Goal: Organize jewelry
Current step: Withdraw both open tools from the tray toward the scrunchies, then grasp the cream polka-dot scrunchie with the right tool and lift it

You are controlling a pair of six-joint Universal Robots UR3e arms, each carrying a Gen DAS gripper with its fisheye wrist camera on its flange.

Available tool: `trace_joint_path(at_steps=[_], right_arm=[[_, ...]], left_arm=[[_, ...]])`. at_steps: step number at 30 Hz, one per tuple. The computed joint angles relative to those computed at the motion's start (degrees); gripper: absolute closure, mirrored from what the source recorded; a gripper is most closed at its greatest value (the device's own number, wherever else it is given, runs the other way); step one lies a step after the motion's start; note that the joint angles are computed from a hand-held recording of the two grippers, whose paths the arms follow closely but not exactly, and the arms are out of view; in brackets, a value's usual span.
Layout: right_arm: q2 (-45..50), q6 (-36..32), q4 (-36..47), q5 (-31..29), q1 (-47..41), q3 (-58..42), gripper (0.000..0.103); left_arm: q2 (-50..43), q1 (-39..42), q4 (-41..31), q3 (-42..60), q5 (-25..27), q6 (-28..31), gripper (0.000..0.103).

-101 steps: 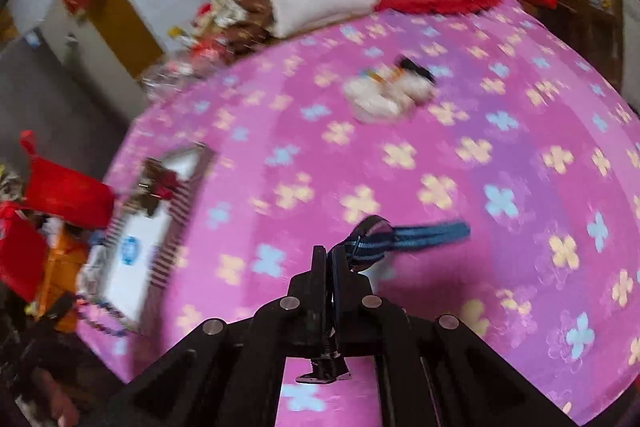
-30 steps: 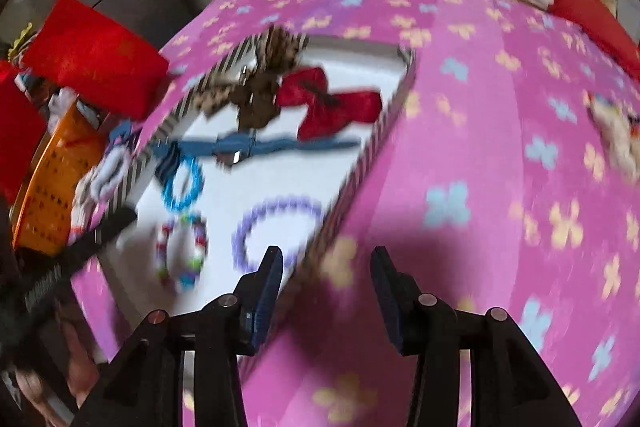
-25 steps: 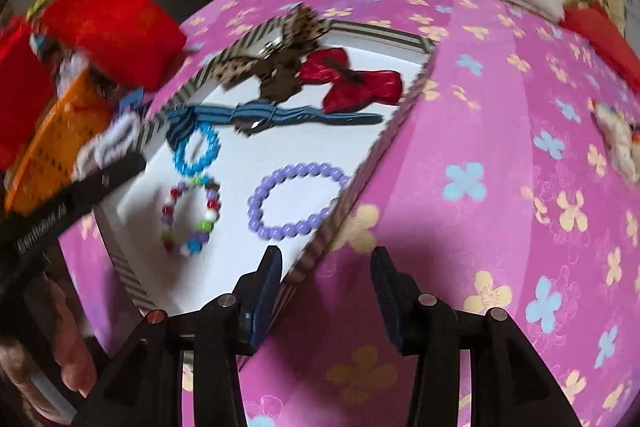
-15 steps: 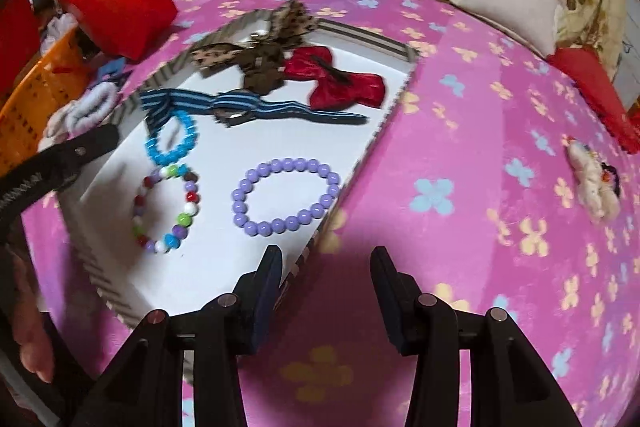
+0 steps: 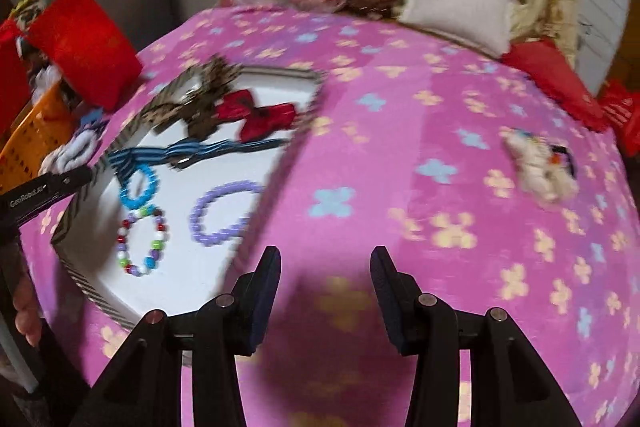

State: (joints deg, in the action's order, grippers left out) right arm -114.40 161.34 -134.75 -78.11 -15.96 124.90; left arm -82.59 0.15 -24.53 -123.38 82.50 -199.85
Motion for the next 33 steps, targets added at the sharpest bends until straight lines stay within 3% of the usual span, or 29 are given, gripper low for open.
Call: trace_joint_path(at_steps=[9, 12, 15, 21, 24, 33], right_arm=[[-9.1, -15.7, 14.1, 10.2, -29.8, 2.9, 0.059], [-6.9, -19.1, 17.1, 12.5, -37.9, 0.6, 0.059], [-2.5, -20.9, 17.5, 14.1, -43.5, -2.3, 0.059], [8.5, -17.8, 12.7, 14.5, -45.6, -8.3, 0.059], [15.1, -14.4, 7.1, 12.8, -43.0, -12.5, 0.059], [42.1, 1.0, 6.5, 7.9, -32.0, -38.2, 0.059]], left_arm=[[0.3, -2.9, -1.4, 1.6, 2.6, -0.8, 0.06], [-1.0, -6.1, -5.1, 5.8, 1.7, -1.4, 0.06], [-4.8, -13.9, -8.6, 13.5, 4.3, -2.0, 0.06], [-16.9, -25.5, -13.0, 31.1, 4.1, -4.8, 0.057], [-26.4, -32.5, -14.7, 41.8, 7.1, -4.7, 0.057], [-36.6, -38.2, -9.6, 44.4, 7.7, -0.7, 0.057]])
